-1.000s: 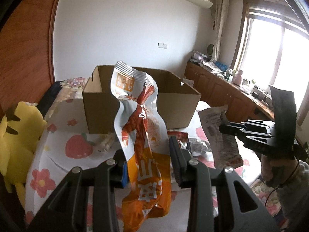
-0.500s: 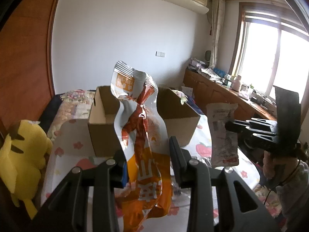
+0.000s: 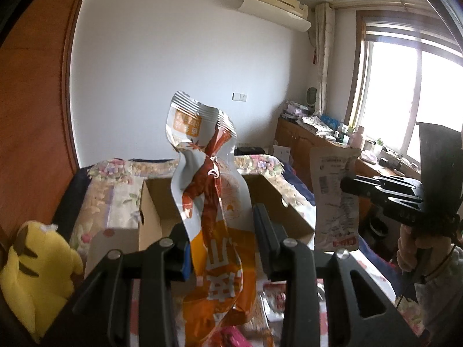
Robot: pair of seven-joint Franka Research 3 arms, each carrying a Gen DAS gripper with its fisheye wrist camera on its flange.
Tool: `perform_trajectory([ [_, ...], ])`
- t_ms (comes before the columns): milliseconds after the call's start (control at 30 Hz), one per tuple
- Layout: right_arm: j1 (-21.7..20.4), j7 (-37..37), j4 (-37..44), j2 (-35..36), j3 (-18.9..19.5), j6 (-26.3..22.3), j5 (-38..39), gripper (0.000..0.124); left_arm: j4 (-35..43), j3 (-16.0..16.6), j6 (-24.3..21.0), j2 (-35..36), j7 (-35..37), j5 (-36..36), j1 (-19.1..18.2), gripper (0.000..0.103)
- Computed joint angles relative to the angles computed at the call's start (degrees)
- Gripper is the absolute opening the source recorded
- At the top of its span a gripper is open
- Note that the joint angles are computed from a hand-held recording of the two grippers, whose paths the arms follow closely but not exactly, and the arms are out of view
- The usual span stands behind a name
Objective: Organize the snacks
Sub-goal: 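Carry the orange bag and white sachet over the cardboard box with both grippers, then open both grippers to drop the snacks into the box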
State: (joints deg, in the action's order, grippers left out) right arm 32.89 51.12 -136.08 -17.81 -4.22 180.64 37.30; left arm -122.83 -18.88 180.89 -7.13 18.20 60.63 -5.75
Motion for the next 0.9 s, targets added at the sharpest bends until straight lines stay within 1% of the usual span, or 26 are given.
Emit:
perform_trajectory([
  [67, 1.28, -0.99, 3.03, 2.26, -1.50, -0.43, 0.73, 0.010, 2.47, 0.32, -0.24, 2.22, 1.08, -0.15, -0.12, 0.033],
  [100, 1.32, -1.46, 4.34, 3.30, -1.62, -0.69, 1.20, 0.010, 3.76, 0.93, -0.37, 3.51, 2.40, -0.94, -0.70, 0.033],
  [167, -0.12, -1.52, 7.74, 6.25, -0.50, -1.42, 1.29, 0.010, 6.59, 2.16, -0.75, 6.38, 3.69, -1.23, -2.01, 0.033],
  [300, -2.58, -3.53, 12.84, 11.42, 1.81, -2.35, 2.88, 0.010, 10.82, 4.19, -1.23, 12.03, 9.04, -5.53, -4.73, 0.033],
  [400, -4.05, -5.62, 14.94, 14.42, 3.47, -3.04, 5.21, 0.010, 12.22, 4.56, -1.34, 15.24, 14.09, -10.75, -5.59, 0.033],
  [500, -6.20, -4.71, 15.99, 17.05, 5.63, -3.22, 4.32, 0.010, 12.91, 5.90, -1.92, 17.23, 16.51, -13.03, -7.33, 0.033],
  [567, -7.40, -5.56, 16.22, 18.32, 7.18, -2.55, 5.04, 0.010, 13.10, 6.48, -2.16, 18.37, 18.40, -15.10, -8.20, 0.034],
  [600, -8.05, -5.10, 16.37, 18.92, 7.87, -2.41, 4.66, 0.008, 13.29, 7.15, -2.38, 18.80, 18.75, -15.53, -9.05, 0.034],
  [633, -8.65, -3.00, 16.34, 19.29, 8.35, -2.44, 2.59, 0.004, 13.64, 8.22, -2.72, 19.27, 18.69, -15.40, -10.22, 0.034],
  [700, -9.86, -2.17, 16.39, 20.01, 9.69, -1.81, 1.55, 0.004, 14.52, 10.95, -3.24, 20.13, 17.76, -14.54, -12.84, 0.036],
  [733, -10.11, 0.12, 16.09, 20.26, 9.82, -1.47, -1.27, 0.004, 14.73, 11.94, -3.51, 20.38, 17.21, -14.25, -13.88, 0.036],
  [767, -10.48, 1.48, 15.87, 20.45, 10.04, -1.36, -2.95, 0.004, 15.08, 12.18, -4.04, 20.79, 17.46, -14.69, -14.29, 0.038],
  [833, -11.72, 1.01, 16.42, 21.30, 10.97, -1.81, -2.50, 0.004, 15.82, 13.50, -5.48, 21.48, 16.31, -14.19, -15.69, 0.044],
  [900, -12.48, 1.17, 16.15, 21.37, 11.72, -1.90, -1.96, 0.004, 16.53, 14.08, -6.33, 22.02, 15.09, -13.72, -16.41, 0.046],
])
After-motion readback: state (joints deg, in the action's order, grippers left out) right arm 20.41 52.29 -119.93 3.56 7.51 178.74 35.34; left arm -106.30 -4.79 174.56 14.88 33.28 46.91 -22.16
